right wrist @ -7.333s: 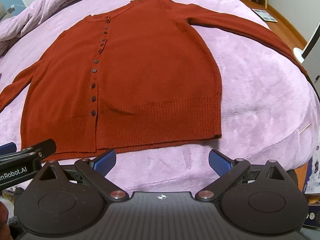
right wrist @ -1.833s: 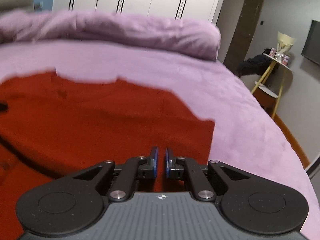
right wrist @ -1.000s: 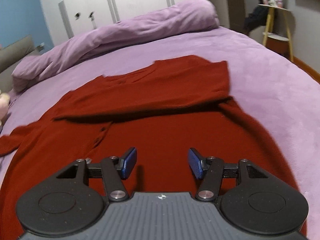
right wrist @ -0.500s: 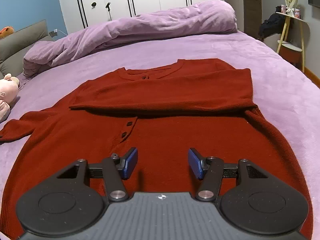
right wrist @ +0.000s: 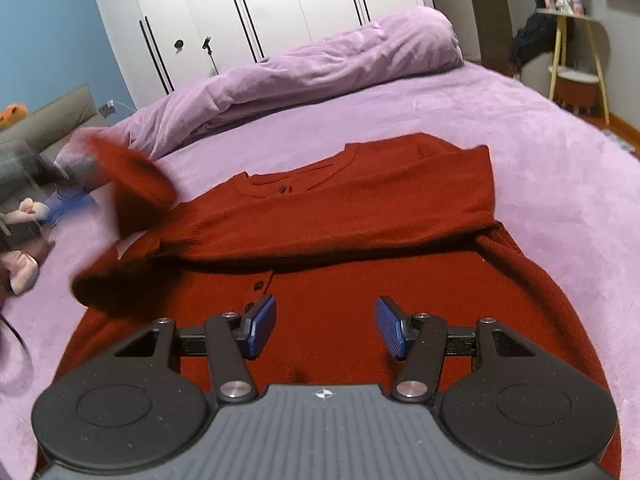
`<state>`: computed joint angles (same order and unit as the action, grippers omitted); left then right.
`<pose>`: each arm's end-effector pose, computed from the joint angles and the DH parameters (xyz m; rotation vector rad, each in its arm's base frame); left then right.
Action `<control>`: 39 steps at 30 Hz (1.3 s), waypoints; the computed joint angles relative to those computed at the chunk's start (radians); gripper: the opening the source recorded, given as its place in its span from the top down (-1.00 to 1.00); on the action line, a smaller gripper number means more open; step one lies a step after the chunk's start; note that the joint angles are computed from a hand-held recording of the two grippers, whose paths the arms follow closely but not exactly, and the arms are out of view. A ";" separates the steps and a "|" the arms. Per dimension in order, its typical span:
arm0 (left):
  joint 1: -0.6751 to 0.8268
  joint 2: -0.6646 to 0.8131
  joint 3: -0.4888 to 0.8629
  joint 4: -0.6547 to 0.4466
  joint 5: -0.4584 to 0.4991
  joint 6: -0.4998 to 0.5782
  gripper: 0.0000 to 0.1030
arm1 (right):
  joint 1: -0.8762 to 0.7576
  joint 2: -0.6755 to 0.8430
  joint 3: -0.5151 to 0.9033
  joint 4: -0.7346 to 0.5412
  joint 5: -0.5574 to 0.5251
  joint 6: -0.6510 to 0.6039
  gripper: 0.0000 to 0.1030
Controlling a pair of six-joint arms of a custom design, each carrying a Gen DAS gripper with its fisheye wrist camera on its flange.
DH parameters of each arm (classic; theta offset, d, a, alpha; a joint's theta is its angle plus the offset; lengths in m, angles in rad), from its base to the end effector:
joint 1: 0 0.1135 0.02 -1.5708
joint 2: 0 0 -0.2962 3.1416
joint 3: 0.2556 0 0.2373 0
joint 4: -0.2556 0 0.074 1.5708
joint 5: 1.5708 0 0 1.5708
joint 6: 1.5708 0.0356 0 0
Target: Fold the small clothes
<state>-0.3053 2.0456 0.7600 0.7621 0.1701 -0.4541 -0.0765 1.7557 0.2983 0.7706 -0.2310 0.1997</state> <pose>0.3530 -0.1176 0.1190 -0.0542 2.1495 -0.6297 0.2440 -0.0105 0.1144 0.1876 2.2485 0.3265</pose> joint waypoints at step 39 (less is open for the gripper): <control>0.049 0.065 -0.032 -0.143 -0.345 0.038 -0.28 | -0.105 0.355 0.563 -0.289 -0.039 -0.041 0.76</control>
<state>-0.2563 2.1109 0.7279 0.6194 -0.1745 -0.4163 -0.1820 2.1110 0.8612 0.4816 -0.2697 0.1584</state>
